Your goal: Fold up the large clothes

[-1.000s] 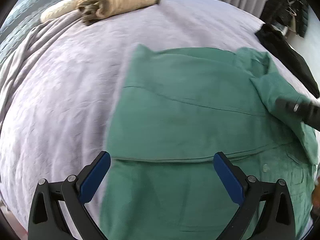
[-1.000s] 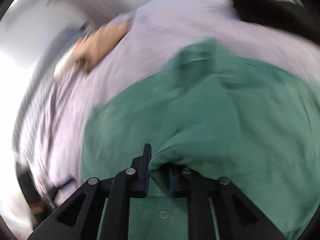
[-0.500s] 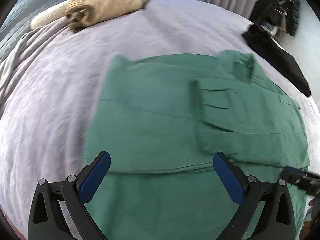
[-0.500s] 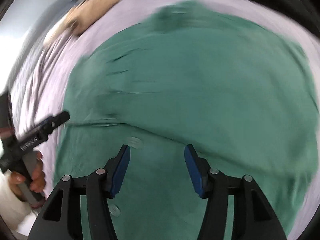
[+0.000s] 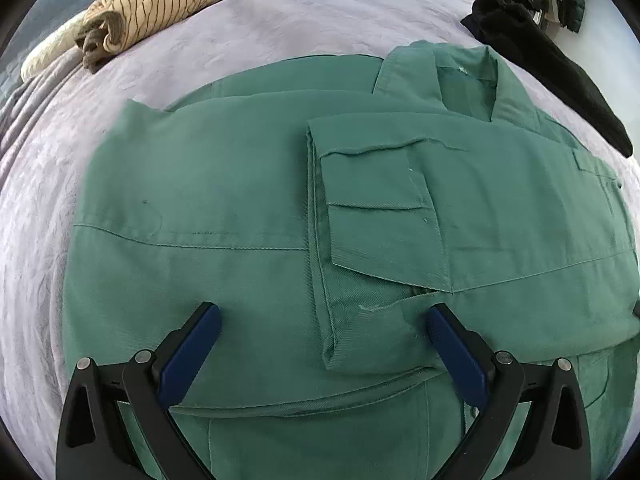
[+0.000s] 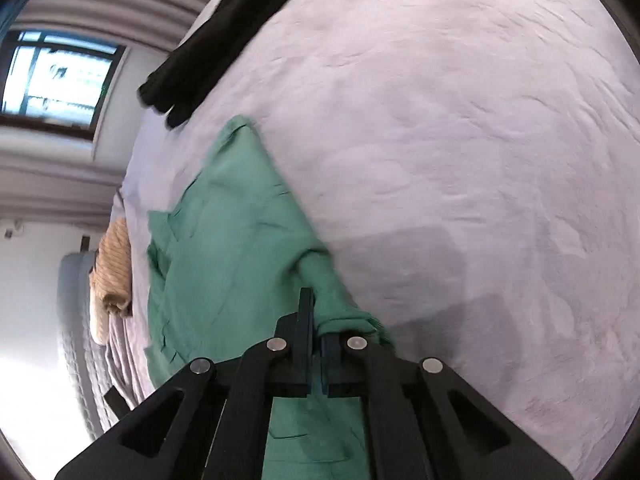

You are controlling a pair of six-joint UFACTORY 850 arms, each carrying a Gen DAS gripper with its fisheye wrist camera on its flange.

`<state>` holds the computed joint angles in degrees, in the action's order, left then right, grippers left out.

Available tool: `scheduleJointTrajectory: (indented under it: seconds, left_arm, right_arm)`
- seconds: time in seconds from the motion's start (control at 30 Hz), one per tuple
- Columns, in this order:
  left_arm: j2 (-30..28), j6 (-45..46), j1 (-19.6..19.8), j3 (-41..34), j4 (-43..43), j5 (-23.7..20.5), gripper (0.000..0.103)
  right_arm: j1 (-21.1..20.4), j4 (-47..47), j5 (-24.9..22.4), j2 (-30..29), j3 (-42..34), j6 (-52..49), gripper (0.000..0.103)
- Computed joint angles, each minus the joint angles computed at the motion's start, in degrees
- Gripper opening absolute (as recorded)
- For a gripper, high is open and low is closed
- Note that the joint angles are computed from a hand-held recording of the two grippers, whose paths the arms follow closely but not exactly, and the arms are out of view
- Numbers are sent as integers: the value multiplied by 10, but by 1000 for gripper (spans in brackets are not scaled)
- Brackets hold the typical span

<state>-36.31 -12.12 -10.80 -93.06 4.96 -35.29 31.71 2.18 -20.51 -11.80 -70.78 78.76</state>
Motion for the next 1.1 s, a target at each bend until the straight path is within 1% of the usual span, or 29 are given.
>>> scheduleJointTrajectory:
  seconds: [0.03, 0.13, 0.17, 0.2, 0.23, 0.27, 0.3, 0.4, 0.43, 0.47, 0.5, 0.53, 0.63, 0.67, 0.7, 0.73, 0.77, 0.8, 0.83, 0.87, 0.9, 0.93, 0.97, 1.0, 1.03, 1.1]
  left_arm:
    - [0, -4, -2, 0, 9, -2, 103]
    - [1, 1, 0, -1, 6, -8, 103]
    - [1, 7, 0, -3, 2, -10, 103]
    - [2, 11, 1, -3, 0, -12, 103]
    - [4, 10, 1, -4, 4, -13, 103]
    - [6, 10, 1, -4, 7, -12, 103]
    - [8, 6, 1, -2, 14, -10, 103]
    - [16, 5, 3, -4, 22, 1, 103]
    - [16, 5, 4, -4, 25, 5, 103]
    - [11, 5, 5, -14, 28, 4, 103]
    - [4, 7, 6, -27, 28, -1, 103]
    - [-6, 4, 6, -43, 31, -8, 103]
    - [-36, 25, 11, -89, 7, -19, 103]
    - [-51, 30, 12, -109, 6, -24, 101]
    - [-68, 37, 13, -133, 3, -37, 89]
    - [-89, 55, 16, -164, -20, -58, 72]
    - [-99, 88, 24, -176, -64, -68, 62]
    - [-111, 115, 29, -195, -108, -82, 32]
    - [-118, 121, 29, -207, -129, -92, 19]
    - [-116, 121, 29, -206, -126, -87, 19]
    - [-112, 109, 23, -202, -100, -75, 17]
    - [-109, 106, 19, -198, -86, -66, 16]
    - [-110, 104, 16, -198, -71, -59, 16]
    - [-115, 102, 16, -204, -67, -61, 16]
    - [-124, 99, 17, -214, -69, -67, 16]
    - [-136, 95, 18, -224, -71, -69, 16]
  right_arm:
    - [5, 3, -7, -12, -10, -3, 2]
    - [20, -43, -13, -8, 0, 51, 2]
    - [21, -45, -15, -7, 0, 59, 2]
    - [21, -42, -19, -9, -2, 53, 2]
    - [20, -20, -26, -7, -5, 26, 2]
    - [19, -8, -28, -5, -6, 10, 5]
    - [20, -7, -39, -4, -14, -4, 10]
    - [33, -67, -79, -13, -68, -44, 11]
    - [35, -79, -91, -24, -89, -53, 16]
    - [34, -95, -106, -34, -110, -68, 38]
    - [29, -106, -118, -47, -132, -82, 62]
    - [21, -112, -126, -56, -144, -93, 63]
    - [-3, -102, -145, -96, -188, -122, 63]
    - [-11, -100, -156, -120, -214, -129, 63]
    - [-20, -95, -163, -136, -231, -140, 63]
    - [-30, -86, -168, -154, -248, -152, 63]
    - [-38, -65, -162, -162, -254, -173, 63]
    - [-47, -31, -156, -170, -258, -197, 63]
    - [-57, 16, -154, -184, -268, -233, 43]
    - [-59, 40, -150, -197, -278, -248, 14]
    - [-57, 39, -160, -207, -293, -250, 3]
    - [-54, 15, -182, -217, -315, -253, 3]
    - [-47, -33, -192, -220, -326, -231, 3]
    - [-42, -65, -200, -222, -330, -217, 3]
    - [-43, -74, -210, -228, -336, -210, 3]
    - [-51, -72, -211, -230, -323, -201, 3]
